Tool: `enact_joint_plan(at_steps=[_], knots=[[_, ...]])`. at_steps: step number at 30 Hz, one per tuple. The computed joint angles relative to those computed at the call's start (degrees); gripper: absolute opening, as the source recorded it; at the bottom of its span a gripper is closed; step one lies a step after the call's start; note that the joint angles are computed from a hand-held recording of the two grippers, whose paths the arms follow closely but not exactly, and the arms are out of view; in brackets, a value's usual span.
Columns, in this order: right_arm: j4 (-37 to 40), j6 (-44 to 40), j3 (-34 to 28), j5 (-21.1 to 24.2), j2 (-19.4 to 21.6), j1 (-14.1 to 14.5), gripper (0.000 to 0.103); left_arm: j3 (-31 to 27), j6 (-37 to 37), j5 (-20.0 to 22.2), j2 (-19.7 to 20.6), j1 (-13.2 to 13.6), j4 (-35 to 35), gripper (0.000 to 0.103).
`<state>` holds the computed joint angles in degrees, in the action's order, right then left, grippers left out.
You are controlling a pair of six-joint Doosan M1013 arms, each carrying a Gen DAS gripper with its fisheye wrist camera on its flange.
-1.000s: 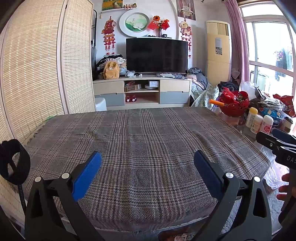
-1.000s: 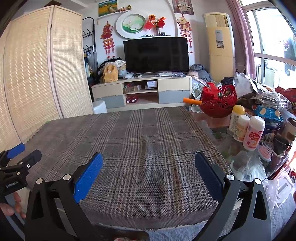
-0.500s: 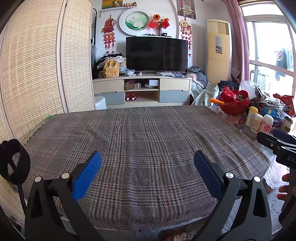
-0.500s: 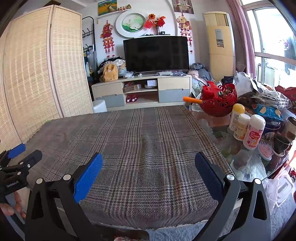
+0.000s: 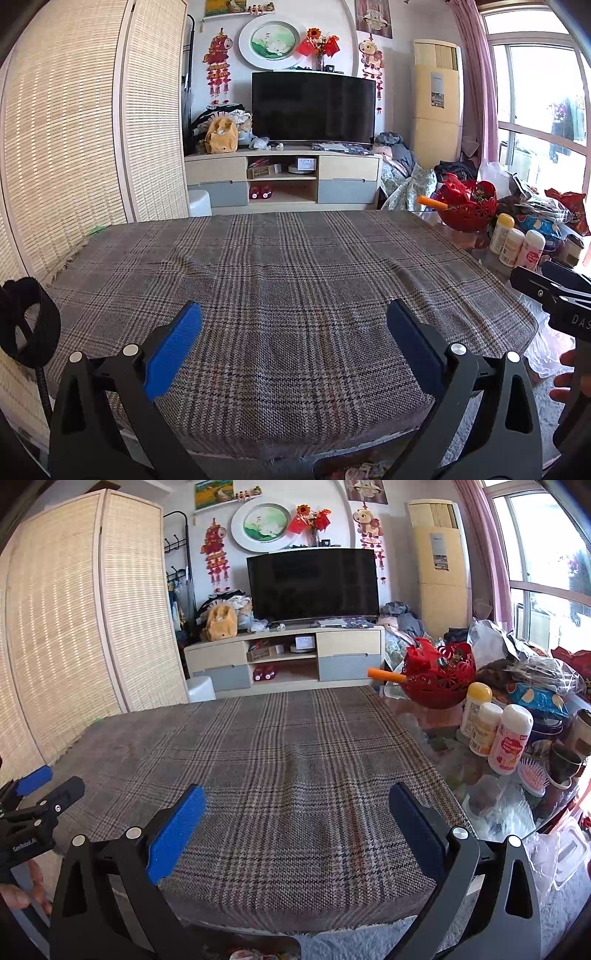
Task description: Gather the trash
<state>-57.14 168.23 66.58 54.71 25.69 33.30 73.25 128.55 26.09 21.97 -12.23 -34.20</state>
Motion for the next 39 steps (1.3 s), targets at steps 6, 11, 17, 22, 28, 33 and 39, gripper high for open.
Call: enact_joint_plan(at_steps=[6, 11, 17, 22, 28, 33, 39], knots=[[0.79, -0.26, 0.02, -0.19, 0.01, -0.18, 0.1, -0.16, -0.86, 0.22, 0.07, -0.03, 0.69, 0.095], [0.91, -0.61, -0.01, -0.4, 0.02, -0.09, 0.1, -0.43, -2.13, 1.0, 0.16, -0.05, 1.37, 0.095], [1.88, -0.67, 0.11, -0.94, -0.07, -0.29, 0.1, -0.63, -2.8, 1.1, 0.29, -0.13, 2.17, 0.095], [1.16, -0.65, 0.14, -0.83, -0.08, -0.21, 0.1, -0.74, -3.3, 1.12, 0.37, -0.1, 2.5, 0.095], [1.52, -0.9, 0.03, -0.85, 0.0, -0.24, 0.1, -1.04, -3.9, 1.31, 0.59, -0.14, 3.08, 0.095], [1.57, -1.02, -0.02, -0.63, 0.05, -0.23, 0.1, -1.14, -4.04, 1.46, 0.7, -0.11, 3.28, 0.095], [1.45, -0.86, 0.09, -0.57, -0.04, -0.2, 0.1, -1.13, -4.33, 1.47, 0.75, -0.15, 3.57, 0.095]])
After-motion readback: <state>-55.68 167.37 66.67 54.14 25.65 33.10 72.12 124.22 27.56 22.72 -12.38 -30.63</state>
